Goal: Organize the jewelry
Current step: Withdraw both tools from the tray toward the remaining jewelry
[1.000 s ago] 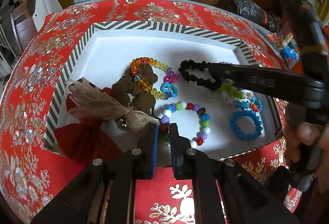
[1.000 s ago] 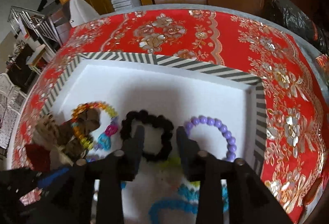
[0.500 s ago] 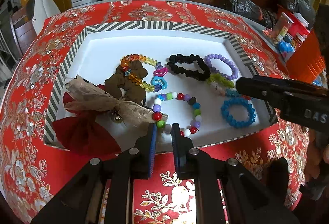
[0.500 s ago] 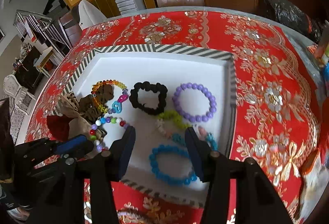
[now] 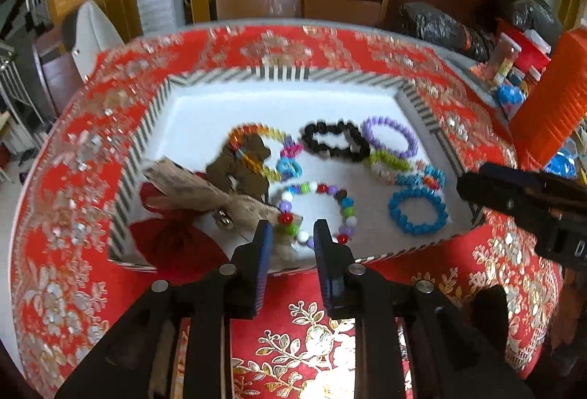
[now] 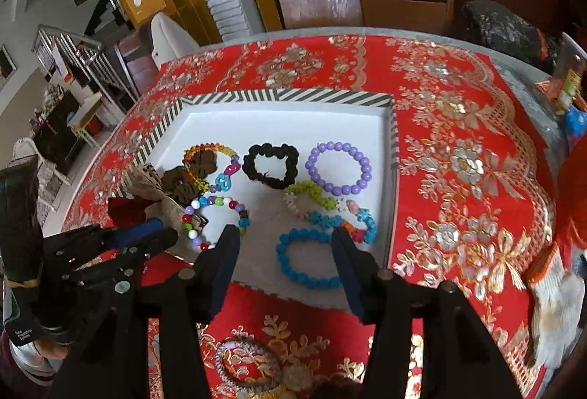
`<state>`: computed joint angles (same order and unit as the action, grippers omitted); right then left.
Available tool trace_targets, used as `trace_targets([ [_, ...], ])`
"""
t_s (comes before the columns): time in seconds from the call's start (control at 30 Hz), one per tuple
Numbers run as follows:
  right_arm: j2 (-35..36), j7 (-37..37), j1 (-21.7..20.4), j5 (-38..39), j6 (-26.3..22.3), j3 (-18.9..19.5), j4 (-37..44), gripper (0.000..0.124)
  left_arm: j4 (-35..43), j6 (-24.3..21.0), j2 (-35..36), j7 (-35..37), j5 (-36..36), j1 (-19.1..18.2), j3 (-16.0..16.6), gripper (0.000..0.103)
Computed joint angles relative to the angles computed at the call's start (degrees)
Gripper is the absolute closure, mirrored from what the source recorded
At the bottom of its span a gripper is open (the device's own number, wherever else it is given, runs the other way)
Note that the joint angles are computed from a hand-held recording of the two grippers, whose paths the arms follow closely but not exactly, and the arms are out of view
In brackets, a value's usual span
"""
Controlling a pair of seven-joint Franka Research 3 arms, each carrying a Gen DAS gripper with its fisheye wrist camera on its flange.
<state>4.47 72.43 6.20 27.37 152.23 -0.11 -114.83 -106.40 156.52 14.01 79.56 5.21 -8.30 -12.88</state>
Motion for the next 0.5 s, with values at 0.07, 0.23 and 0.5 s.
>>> trace_targets([
  [0.07,-1.8,1.0,0.4,-1.8,2.0,-0.1,-2.3,0.066,-1.0,1.3,-1.0,-2.2,2.6,-0.9,1.0,0.075],
  [0.23,-5.0,1.7,0.9,-2.5,4.4,-0.1,-6.0,0.064,-4.4,3.7,-4.0,-5.9,5.2,-1.0,1.8,0.075],
  [0.5,-8.8,2.8,0.8,-5.0,5.8,-0.4,-10.4,0.064,-8.7,4.5,-7.4,-9.5,7.1,-0.6,1.9,0.075],
])
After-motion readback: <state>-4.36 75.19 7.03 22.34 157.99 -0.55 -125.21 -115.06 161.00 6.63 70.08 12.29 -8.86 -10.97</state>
